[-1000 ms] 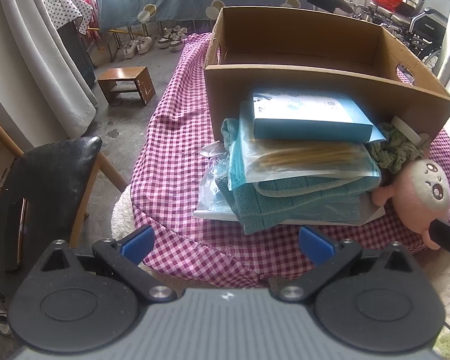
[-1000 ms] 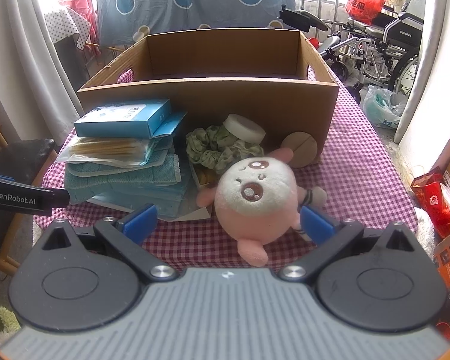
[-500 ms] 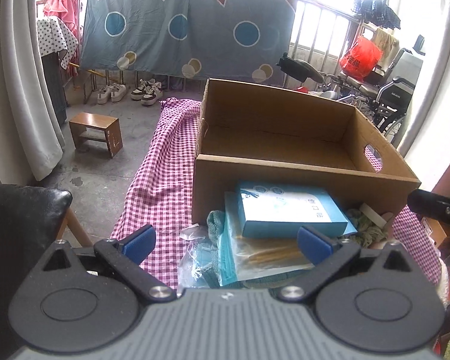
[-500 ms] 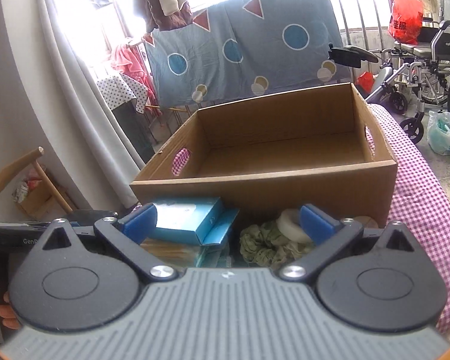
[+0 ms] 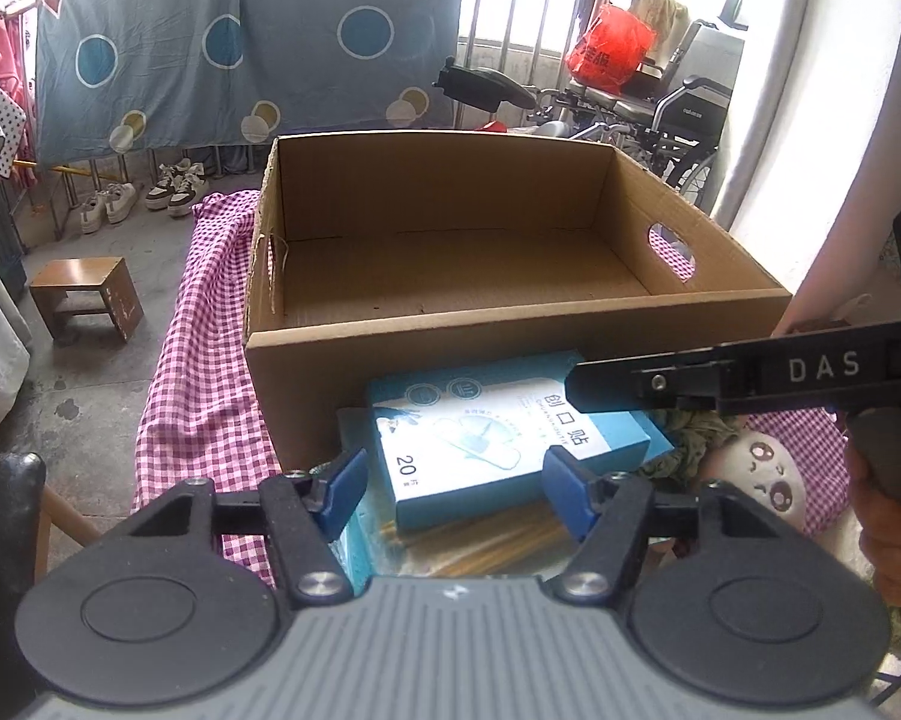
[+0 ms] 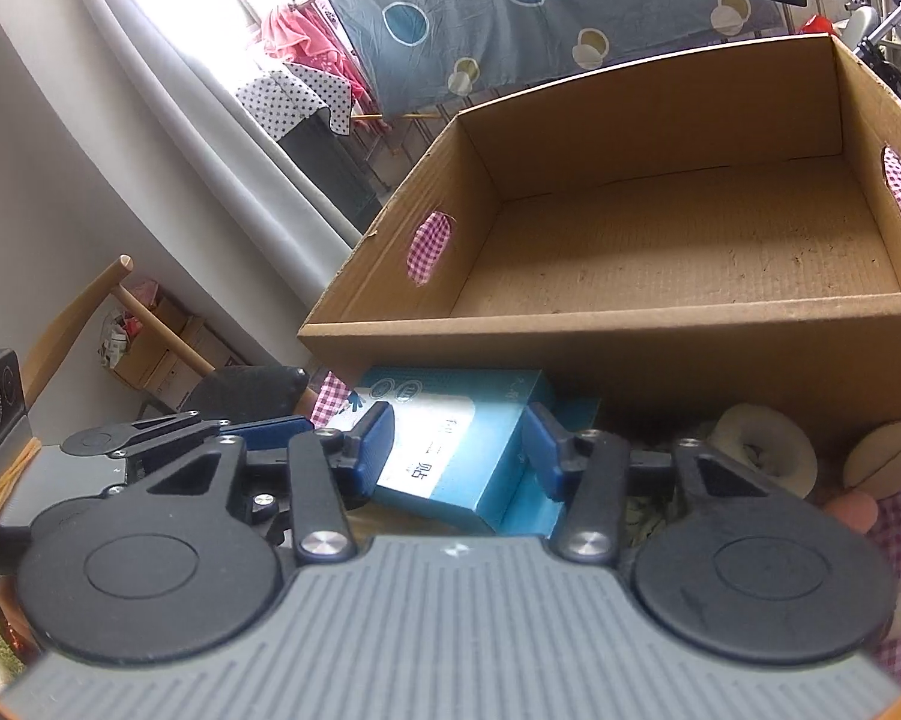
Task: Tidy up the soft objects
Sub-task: 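Grasp the blue bandage box from the stack with the right gripper, then carry the blue bandage box into the cardboard box and release it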
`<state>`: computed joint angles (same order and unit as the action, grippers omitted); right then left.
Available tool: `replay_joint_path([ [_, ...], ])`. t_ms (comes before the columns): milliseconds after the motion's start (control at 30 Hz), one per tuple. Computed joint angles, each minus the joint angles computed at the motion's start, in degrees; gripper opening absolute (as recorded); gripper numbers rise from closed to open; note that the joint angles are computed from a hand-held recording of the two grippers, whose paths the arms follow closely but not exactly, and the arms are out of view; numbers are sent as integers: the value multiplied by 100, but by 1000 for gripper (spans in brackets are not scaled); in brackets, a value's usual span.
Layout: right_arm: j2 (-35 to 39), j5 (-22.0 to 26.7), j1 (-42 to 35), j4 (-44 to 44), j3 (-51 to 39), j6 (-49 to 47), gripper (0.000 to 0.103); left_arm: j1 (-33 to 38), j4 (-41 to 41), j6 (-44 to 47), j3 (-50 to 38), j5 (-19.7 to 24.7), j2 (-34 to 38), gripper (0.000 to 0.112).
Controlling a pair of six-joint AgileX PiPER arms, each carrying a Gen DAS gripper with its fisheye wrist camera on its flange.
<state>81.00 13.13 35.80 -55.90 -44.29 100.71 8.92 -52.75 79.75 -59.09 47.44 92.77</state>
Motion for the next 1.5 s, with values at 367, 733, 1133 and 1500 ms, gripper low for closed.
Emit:
replay_joint_path([
  [367, 277, 179, 110, 585, -258, -579, 45, -106, 62, 92, 166, -38, -317, 73],
  [733, -754, 619, 224, 1986, -417, -2366, 45, 20, -247, 235, 242, 25, -1215, 73],
  [1133, 309, 1152, -2474, 8084, -2144, -9241, 50, -1279, 602, -1519, -2406, -321, 614, 73],
  [1500, 3865, 2827, -3435, 8531, -5893, -9744, 50, -2379, 3883, -4470, -6379, 396, 3512, 84],
])
